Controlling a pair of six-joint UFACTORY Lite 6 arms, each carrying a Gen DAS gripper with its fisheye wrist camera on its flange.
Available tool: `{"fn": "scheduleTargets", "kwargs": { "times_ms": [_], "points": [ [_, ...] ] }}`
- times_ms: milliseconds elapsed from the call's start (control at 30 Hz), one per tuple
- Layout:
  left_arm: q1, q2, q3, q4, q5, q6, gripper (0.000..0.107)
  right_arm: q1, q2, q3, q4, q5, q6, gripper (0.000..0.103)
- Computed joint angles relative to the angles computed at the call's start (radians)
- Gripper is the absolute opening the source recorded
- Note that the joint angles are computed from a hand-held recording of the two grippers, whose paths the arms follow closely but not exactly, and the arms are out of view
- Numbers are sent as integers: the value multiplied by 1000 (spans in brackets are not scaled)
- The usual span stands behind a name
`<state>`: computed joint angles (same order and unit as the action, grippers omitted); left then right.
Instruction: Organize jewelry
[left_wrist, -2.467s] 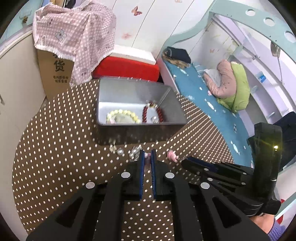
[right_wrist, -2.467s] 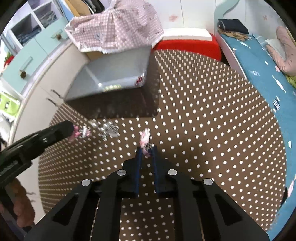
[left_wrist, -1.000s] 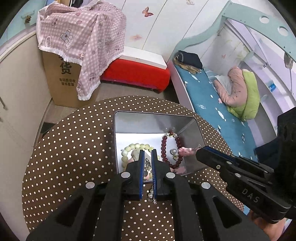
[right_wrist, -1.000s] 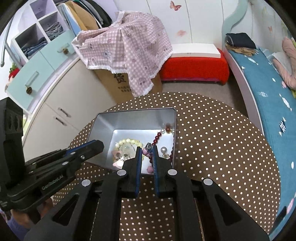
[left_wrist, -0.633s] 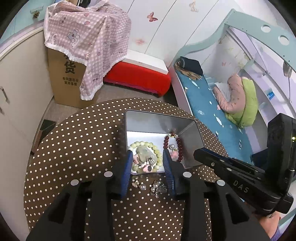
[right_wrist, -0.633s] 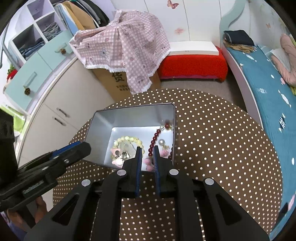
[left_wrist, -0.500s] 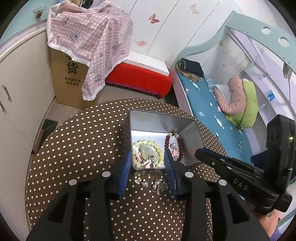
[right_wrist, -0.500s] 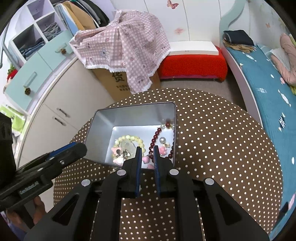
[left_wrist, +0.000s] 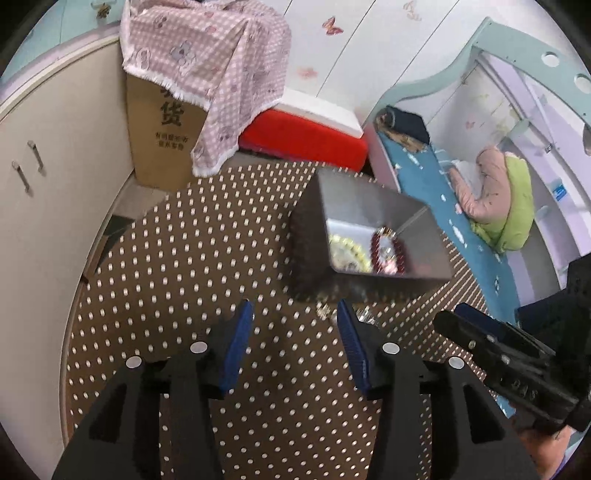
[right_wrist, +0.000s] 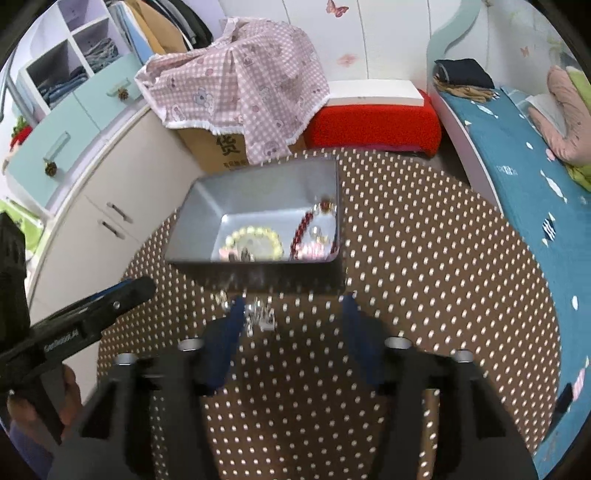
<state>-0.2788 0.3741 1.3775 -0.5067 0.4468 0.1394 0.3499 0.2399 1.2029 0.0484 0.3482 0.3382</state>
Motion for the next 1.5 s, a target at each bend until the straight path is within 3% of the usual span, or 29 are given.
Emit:
{"fn": "scheduleTargets", "kwargs": {
  "times_ms": [367, 633, 833, 967, 1033, 1133, 1500],
  "points": [
    [2, 23, -39, -15, -9, 26, 46, 58, 212, 108, 51, -37, -24, 57],
    [8, 50, -28, -32, -10, 53, 46, 91, 292, 211, -166, -14, 156, 56],
    [-21, 80, 14, -3, -7, 23, 46, 119, 312, 245, -389, 45, 315, 35],
    [-41, 98, 31, 10, -8, 4, 46, 91, 293, 217, -298, 11, 192, 18],
    [-52, 105, 37, 15, -11, -2, 46, 80, 284, 203, -249, -4, 136, 17],
    [-65, 122, 53, 12, -10, -2, 46, 43, 232, 140, -100, -37, 14, 7],
    [-124, 210, 154, 101, -27, -87, 46, -36, 72, -40, 166, -81, -234, 7]
  ]
}}
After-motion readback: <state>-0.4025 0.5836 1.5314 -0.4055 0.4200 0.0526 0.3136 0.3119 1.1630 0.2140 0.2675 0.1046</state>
